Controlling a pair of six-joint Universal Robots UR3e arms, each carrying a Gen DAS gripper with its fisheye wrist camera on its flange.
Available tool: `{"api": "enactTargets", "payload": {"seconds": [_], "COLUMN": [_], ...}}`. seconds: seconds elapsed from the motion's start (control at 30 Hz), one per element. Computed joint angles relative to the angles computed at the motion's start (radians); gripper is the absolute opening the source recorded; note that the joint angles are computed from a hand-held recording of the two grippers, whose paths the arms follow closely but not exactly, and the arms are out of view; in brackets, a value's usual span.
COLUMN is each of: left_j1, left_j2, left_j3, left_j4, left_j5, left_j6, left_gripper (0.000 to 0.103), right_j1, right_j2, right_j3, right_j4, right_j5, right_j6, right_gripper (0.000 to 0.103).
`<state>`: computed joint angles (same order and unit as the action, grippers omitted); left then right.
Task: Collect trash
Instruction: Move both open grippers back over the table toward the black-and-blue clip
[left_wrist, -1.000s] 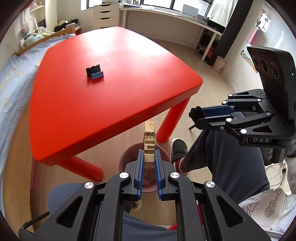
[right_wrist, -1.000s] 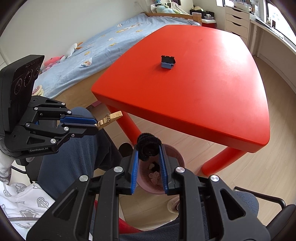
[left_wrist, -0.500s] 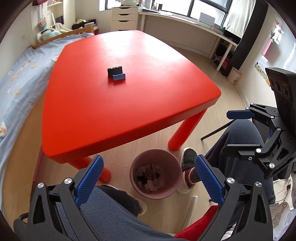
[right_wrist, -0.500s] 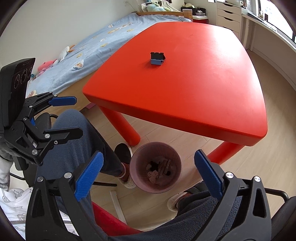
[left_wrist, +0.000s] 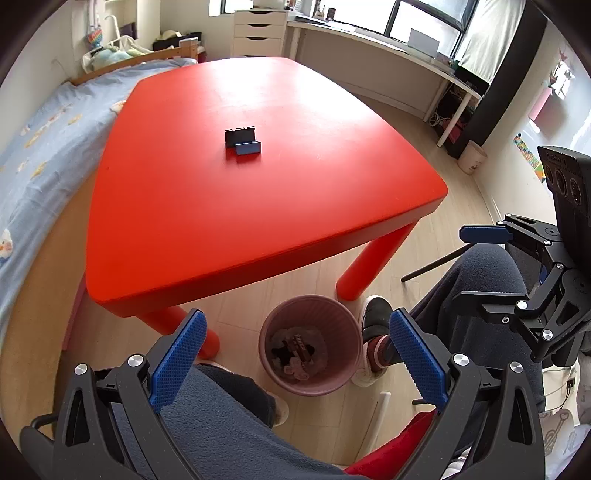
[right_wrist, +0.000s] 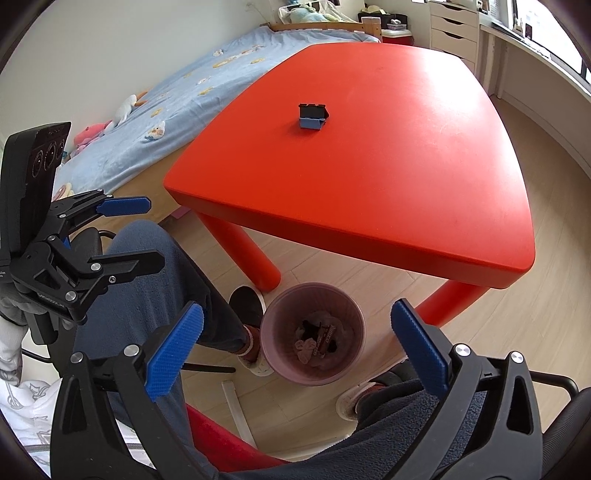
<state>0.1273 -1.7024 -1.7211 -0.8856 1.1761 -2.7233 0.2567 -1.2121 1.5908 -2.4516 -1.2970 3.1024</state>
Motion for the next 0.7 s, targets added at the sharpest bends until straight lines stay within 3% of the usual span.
{"api": "enactTargets", "payload": {"seconds": [0.37, 0.7], "left_j1": [0.021, 0.03], "left_j2": [-0.044, -0.183], "left_j3": [0.067, 0.289], "left_j4": [-0.019, -0.053], "left_j5": [-0.017, -0.015], "left_j6": [-0.011, -0.046], "left_gripper": [0.095, 0.095], "right_j1": [-0.002, 0.006], "right_j2": [0.021, 0.134], "right_j3": [-0.053, -0.277], "right_j4": [0.021, 0.092], "right_j5": [0.001, -0.013], "right_j6": [-0.007, -0.014], "right_gripper": [0.1, 0.1]}}
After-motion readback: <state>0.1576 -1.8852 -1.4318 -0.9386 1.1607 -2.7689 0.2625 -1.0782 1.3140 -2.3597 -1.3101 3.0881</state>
